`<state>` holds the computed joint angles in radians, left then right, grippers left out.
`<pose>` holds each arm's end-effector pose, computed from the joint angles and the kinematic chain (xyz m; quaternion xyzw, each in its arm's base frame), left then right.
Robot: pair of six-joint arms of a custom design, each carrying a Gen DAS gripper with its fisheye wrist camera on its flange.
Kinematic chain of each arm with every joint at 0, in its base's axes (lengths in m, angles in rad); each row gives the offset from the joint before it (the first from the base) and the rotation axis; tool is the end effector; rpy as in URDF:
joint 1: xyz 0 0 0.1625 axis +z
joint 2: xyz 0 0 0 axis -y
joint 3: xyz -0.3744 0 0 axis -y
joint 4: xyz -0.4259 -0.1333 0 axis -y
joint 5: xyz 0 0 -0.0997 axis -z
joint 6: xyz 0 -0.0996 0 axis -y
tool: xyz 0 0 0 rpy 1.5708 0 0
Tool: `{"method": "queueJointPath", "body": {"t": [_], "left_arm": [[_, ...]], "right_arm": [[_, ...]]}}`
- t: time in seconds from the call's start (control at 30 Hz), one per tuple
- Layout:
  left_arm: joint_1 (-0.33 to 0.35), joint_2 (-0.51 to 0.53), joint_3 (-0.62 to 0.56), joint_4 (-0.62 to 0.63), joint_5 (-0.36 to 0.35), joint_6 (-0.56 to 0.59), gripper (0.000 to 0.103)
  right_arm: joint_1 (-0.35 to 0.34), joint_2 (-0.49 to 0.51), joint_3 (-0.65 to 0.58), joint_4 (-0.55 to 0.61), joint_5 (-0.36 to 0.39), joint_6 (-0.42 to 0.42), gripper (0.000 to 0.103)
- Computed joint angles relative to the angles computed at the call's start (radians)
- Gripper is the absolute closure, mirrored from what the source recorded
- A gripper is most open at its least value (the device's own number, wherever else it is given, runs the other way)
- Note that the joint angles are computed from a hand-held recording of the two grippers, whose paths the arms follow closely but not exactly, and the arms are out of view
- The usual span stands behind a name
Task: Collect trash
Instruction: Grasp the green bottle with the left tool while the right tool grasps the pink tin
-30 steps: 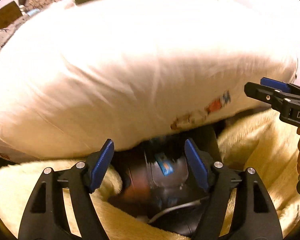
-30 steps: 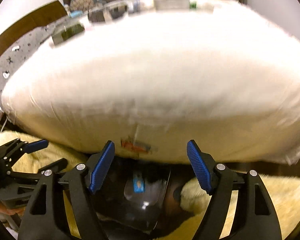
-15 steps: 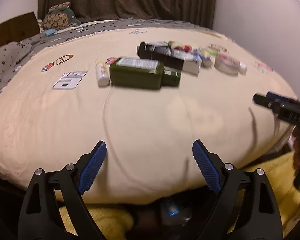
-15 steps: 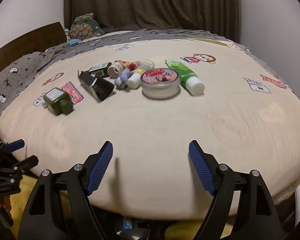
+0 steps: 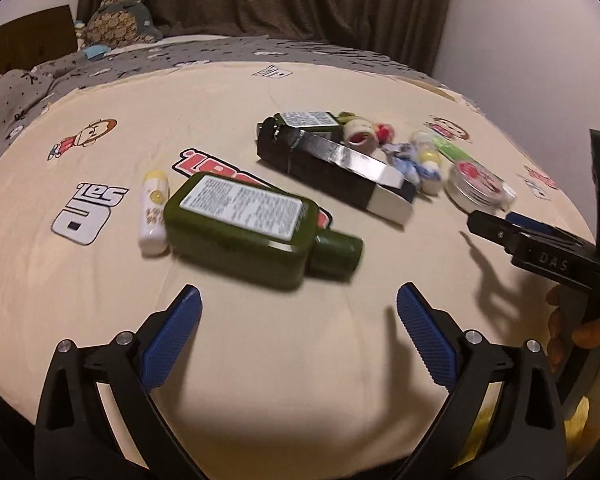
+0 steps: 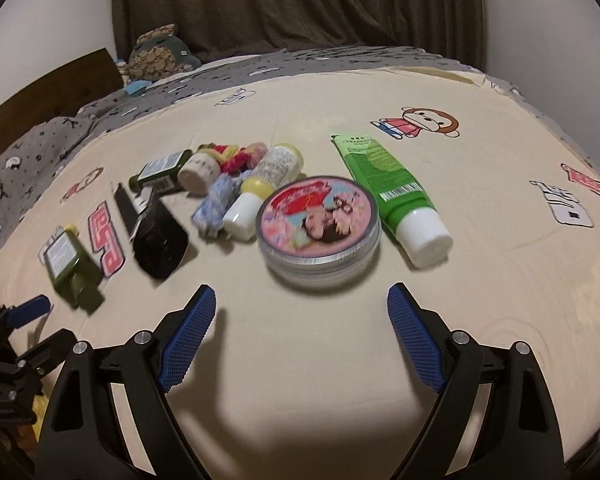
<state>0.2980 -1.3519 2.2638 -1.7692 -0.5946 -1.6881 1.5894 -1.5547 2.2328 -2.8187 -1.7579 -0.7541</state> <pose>-0.3008 -0.3181 0.0838 -0.0104 0.8436 -0.4098 0.3468 0.1236 -0.4722 0.2411 0.3357 -0.8950 0.2289 0.1843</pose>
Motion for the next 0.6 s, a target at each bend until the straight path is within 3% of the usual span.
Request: {"method": "queueJointPath", "body": {"t": [0.23, 0.47, 0.6], "left_arm": [[0.079, -0.003, -0.01, -0.105, 0.037, 0.066, 0.008], [0.143, 0.016, -0.048, -0.128, 0.064, 0.132, 0.009], [0.162, 0.043, -0.084, -0.058, 0.074, 0.139, 0.022]], "right_arm": [[0.009, 0.074, -0.06, 0.004, -0.016, 0.015, 0.014], [0.017, 0.113, -0.095, 0.009, -0.021, 0.008, 0.014], [0.025, 0.135, -0.11, -0.003, -0.031, 0.003, 0.014]]}}
